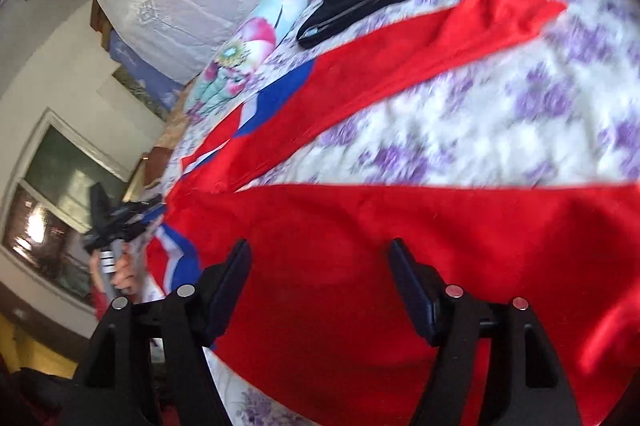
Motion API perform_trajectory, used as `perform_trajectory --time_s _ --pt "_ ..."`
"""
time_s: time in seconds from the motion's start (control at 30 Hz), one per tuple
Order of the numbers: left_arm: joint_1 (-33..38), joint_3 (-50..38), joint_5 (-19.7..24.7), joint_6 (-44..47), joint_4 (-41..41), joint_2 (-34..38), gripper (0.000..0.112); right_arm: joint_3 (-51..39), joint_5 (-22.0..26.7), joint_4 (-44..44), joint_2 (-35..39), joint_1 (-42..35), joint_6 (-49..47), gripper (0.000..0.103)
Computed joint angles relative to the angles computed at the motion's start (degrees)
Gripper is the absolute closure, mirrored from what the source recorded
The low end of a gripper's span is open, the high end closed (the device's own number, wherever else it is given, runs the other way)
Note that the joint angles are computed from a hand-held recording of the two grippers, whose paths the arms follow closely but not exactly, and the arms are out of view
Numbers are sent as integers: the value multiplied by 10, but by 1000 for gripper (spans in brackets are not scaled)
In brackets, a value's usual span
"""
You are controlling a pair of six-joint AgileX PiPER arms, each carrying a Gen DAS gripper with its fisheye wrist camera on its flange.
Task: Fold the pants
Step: 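Smooth the red jacket with the left gripper while the right gripper grasps the pant cuff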
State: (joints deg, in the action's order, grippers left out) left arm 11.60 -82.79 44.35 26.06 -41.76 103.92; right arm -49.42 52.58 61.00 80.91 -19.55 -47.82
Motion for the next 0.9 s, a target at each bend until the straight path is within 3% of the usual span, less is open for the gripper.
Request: perform_trajectory --time_s 0.03,0.1,0.23,0.37,0.47,0.53,0.6,0.67,0.77,0.87,0.9 --pt "-5 -9 0 4 -3 -2 58 -14 -3 -9 -7 10 10 30" --pt "-24 -46 9 -13 5 4 52 -53 -5 -4 8 35 18 28" --pt "-78 -140 22 -87 76 57 52 -156 -17 12 73 124 39 21" --pt "-108 -252 62 -184 174 151 52 -289 -38 -45 180 232 90 20" --pt "-90 -311 94 -194 159 215 53 -397 -22 -97 272 280 148 20" --pt "-77 -288 74 -155 114 213 53 -457 4 -136 328 294 199 20" --pt "-76 -262 53 -130 100 201 53 -457 12 -126 353 288 194 20" --pt "-80 -231 24 -111 92 185 53 -425 6 -55 347 272 130 20" --pt "-83 -193 -8 -86 67 150 52 -418 21 -57 328 253 143 20" --pt "-94 -174 -33 -66 65 120 34 -402 -6 -43 286 208 120 19" --pt "-100 -168 -52 -76 82 115 26 -402 -23 -50 277 187 128 14"
